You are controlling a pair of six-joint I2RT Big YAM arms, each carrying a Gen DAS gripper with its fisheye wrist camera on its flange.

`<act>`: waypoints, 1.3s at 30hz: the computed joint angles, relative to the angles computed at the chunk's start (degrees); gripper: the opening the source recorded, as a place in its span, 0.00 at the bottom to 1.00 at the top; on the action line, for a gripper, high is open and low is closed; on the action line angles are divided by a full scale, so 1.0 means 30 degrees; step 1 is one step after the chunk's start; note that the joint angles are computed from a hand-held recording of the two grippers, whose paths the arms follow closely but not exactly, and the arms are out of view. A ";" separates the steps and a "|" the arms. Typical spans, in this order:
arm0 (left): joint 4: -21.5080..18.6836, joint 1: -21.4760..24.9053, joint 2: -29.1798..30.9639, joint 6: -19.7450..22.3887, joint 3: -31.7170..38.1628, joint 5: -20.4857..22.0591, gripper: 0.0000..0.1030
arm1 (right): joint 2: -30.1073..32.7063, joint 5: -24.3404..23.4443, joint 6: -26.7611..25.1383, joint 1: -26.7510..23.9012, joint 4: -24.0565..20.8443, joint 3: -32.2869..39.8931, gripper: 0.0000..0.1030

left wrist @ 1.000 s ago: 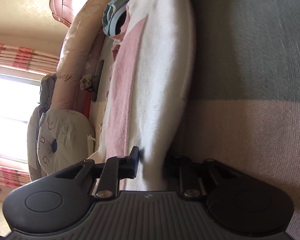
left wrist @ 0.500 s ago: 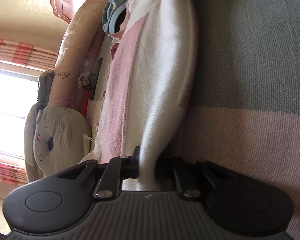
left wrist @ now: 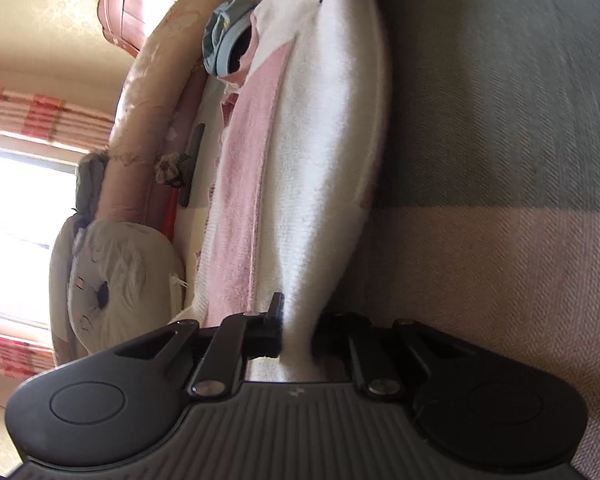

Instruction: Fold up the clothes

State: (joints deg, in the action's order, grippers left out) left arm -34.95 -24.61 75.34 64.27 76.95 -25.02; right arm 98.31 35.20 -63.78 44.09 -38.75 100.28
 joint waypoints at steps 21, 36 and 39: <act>-0.4022 -0.0754 -0.5608 -0.0153 -0.2009 0.0718 0.08 | -0.2780 -0.0288 0.5732 0.3246 -0.7039 0.0602 0.12; -0.8584 -0.4229 -0.9660 -0.3177 -0.4046 -0.1402 0.10 | -0.3920 0.0980 1.2718 0.7595 -1.2222 -0.0460 0.14; -1.1061 -0.4146 -0.9969 -0.3299 -0.3341 0.0428 0.15 | -0.4006 0.0464 1.4643 0.7658 -1.3338 -0.0494 0.21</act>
State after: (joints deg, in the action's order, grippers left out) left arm -68.13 -37.05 45.43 54.37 66.93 -23.73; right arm 86.30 36.59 -19.85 67.07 -78.77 98.80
